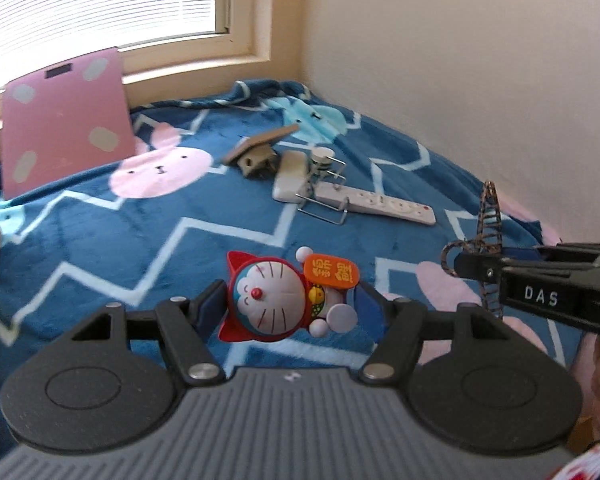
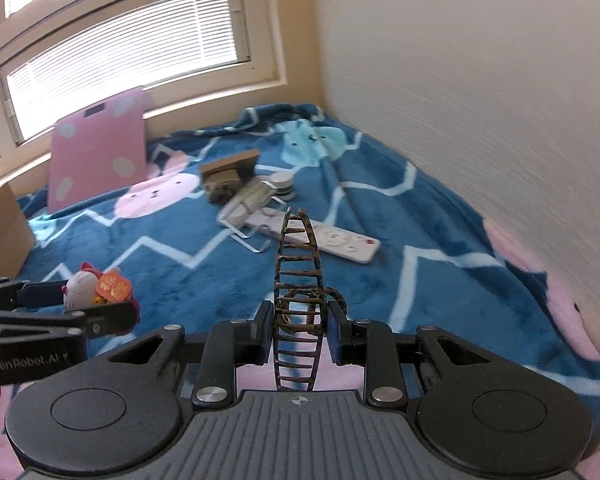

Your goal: Organize rigid objects

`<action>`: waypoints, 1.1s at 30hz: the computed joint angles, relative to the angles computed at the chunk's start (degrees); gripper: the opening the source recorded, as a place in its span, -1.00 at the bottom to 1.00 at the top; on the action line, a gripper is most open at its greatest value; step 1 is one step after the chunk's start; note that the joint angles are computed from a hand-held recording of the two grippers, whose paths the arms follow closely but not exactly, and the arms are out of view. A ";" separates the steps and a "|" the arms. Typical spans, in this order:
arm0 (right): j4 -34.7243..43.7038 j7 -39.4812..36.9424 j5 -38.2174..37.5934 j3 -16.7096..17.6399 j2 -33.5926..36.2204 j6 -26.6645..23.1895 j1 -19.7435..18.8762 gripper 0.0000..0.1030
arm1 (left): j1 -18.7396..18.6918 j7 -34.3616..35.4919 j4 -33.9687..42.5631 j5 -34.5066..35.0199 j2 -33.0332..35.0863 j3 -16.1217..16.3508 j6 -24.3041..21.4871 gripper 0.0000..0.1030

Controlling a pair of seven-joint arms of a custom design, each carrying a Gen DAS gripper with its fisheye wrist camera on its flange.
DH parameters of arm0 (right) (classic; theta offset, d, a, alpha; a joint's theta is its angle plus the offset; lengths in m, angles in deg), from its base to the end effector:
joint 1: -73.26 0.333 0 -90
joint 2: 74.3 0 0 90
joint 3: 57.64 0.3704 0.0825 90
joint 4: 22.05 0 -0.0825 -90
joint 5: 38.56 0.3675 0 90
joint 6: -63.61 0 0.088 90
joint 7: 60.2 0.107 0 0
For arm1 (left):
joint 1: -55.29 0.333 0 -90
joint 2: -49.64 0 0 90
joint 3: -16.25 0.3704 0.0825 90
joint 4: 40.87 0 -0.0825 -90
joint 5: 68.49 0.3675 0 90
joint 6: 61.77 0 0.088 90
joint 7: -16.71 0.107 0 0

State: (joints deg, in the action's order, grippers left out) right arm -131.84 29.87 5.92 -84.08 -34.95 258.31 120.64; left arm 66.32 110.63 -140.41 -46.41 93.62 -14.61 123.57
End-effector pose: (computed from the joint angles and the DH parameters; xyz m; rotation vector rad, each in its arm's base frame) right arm 0.6388 0.2221 0.3247 -1.4360 1.8600 -0.7196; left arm 0.7107 -0.1917 0.3396 -1.2714 2.2056 -1.0706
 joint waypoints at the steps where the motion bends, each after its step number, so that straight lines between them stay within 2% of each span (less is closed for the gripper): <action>1: -0.11 -0.14 -0.02 -0.04 -0.28 -0.08 0.35 -0.54 | 0.43 -0.17 -0.81 -0.02 -0.75 -0.03 0.27 0.26; 3: -0.09 -0.33 -0.08 -0.36 -0.74 -0.50 1.31 -0.54 | 1.26 -0.78 -2.77 0.05 -2.48 0.11 1.12 0.26; 14: 0.84 1.85 -2.56 -6.75 -1.06 -2.76 10.15 -0.54 | 8.79 -5.91 -11.81 4.72 -9.93 -1.41 5.43 0.26; 18: 1.44 2.38 -4.09 -7.65 -1.23 -2.77 11.79 -0.54 | 12.03 -8.76 -13.83 7.44 -11.78 -2.53 6.91 0.26; 21: 2.46 2.32 -5.10 -7.85 -1.24 -2.92 12.46 -0.54 | 13.16 -11.02 -14.78 9.42 -13.41 -1.81 7.86 0.26; 24: 3.70 2.15 -6.29 -6.76 -1.38 -2.87 11.94 -0.54 | 14.71 -13.35 -15.37 11.53 -14.61 -1.70 8.36 0.26; 31: 8.98 1.12 -9.68 -1.78 -1.09 -3.38 8.43 -0.54 | 17.70 -18.00 -15.58 17.29 -17.26 -0.65 9.88 0.26; 33: 11.29 1.02 -11.23 0.83 -0.82 -3.72 6.29 -0.54 | 19.03 -19.27 -15.12 18.88 -17.54 -0.87 9.83 0.27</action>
